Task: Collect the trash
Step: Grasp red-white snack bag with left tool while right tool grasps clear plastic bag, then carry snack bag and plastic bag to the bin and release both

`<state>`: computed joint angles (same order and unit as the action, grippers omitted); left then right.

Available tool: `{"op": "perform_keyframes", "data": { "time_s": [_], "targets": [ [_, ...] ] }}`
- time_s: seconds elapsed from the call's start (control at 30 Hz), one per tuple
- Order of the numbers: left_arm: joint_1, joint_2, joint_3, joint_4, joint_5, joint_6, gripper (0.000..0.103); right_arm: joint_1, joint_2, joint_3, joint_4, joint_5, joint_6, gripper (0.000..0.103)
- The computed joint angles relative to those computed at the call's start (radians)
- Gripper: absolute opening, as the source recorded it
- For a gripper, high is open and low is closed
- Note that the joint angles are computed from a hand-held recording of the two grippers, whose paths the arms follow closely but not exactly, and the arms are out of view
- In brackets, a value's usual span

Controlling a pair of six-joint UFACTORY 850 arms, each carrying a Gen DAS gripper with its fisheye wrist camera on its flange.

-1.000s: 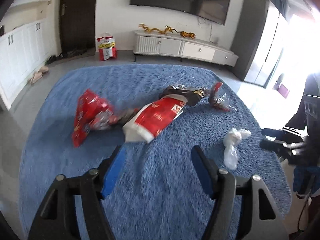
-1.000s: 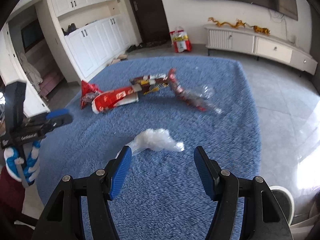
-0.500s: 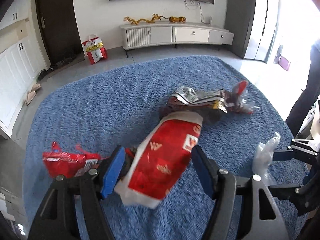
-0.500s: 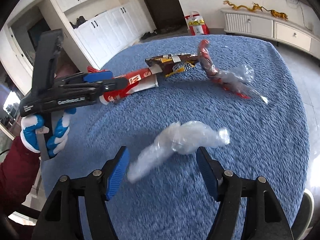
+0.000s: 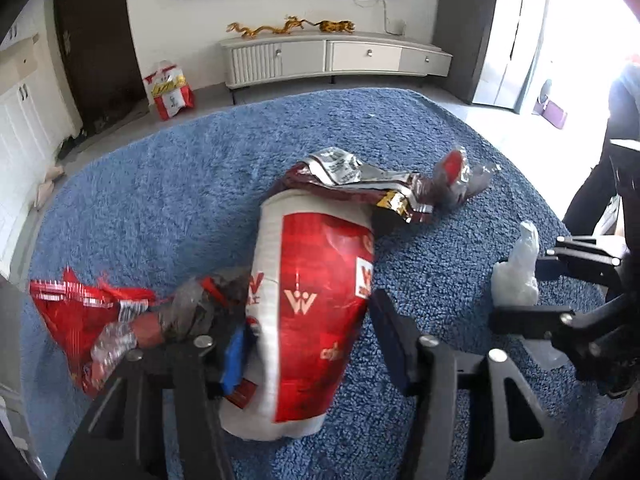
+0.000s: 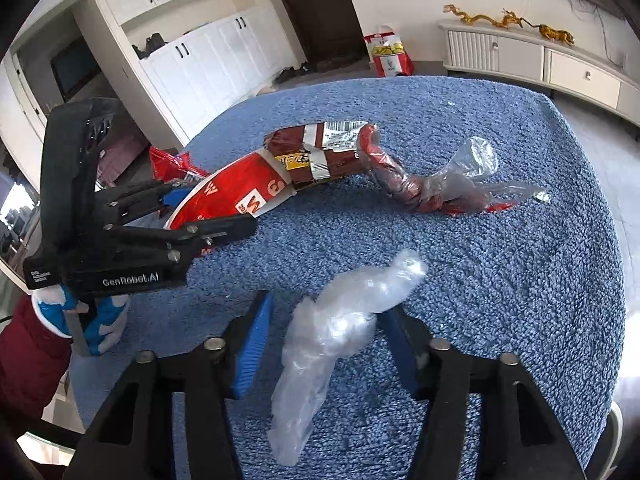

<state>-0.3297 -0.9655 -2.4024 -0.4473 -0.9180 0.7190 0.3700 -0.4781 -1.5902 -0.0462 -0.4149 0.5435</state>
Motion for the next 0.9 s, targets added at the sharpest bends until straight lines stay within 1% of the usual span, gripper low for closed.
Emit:
{"op": "perform_keyframes", "data": {
  "time_s": [0.03, 0.07, 0.1, 0.13, 0.33, 0.5, 0.63, 0.9],
  "targets": [
    [0.003, 0.0, 0.0, -0.005, -0.002, -0.006, 0.047, -0.002, 0.003, 0.004, 0.006, 0.002, -0.006, 0.04],
    [0.005, 0.006, 0.009, -0.009, -0.003, -0.008, 0.034, -0.004, 0.007, 0.011, 0.015, 0.005, -0.016, 0.037],
    [0.007, 0.008, 0.012, -0.011, -0.016, -0.013, 0.026, -0.004, 0.012, 0.017, 0.01, 0.007, -0.011, 0.037],
    [0.011, 0.019, 0.032, -0.023, -0.02, -0.02, 0.026, -0.002, 0.019, 0.028, 0.001, 0.012, -0.002, 0.036],
    [0.02, 0.172, 0.283, -0.092, 0.056, 0.048, 0.026, 0.011, 0.077, 0.093, -0.038, 0.043, 0.038, 0.035],
    [0.032, 0.283, 0.443, -0.144, 0.097, 0.091, 0.026, 0.03, 0.151, 0.163, -0.13, 0.068, 0.137, 0.035],
    [0.041, 0.356, 0.533, -0.172, 0.118, 0.123, 0.026, 0.043, 0.206, 0.219, -0.205, 0.079, 0.216, 0.035],
    [0.032, 0.465, 0.637, -0.232, 0.14, 0.183, 0.026, 0.081, 0.327, 0.33, -0.455, 0.072, 0.494, 0.035]
  ]
}}
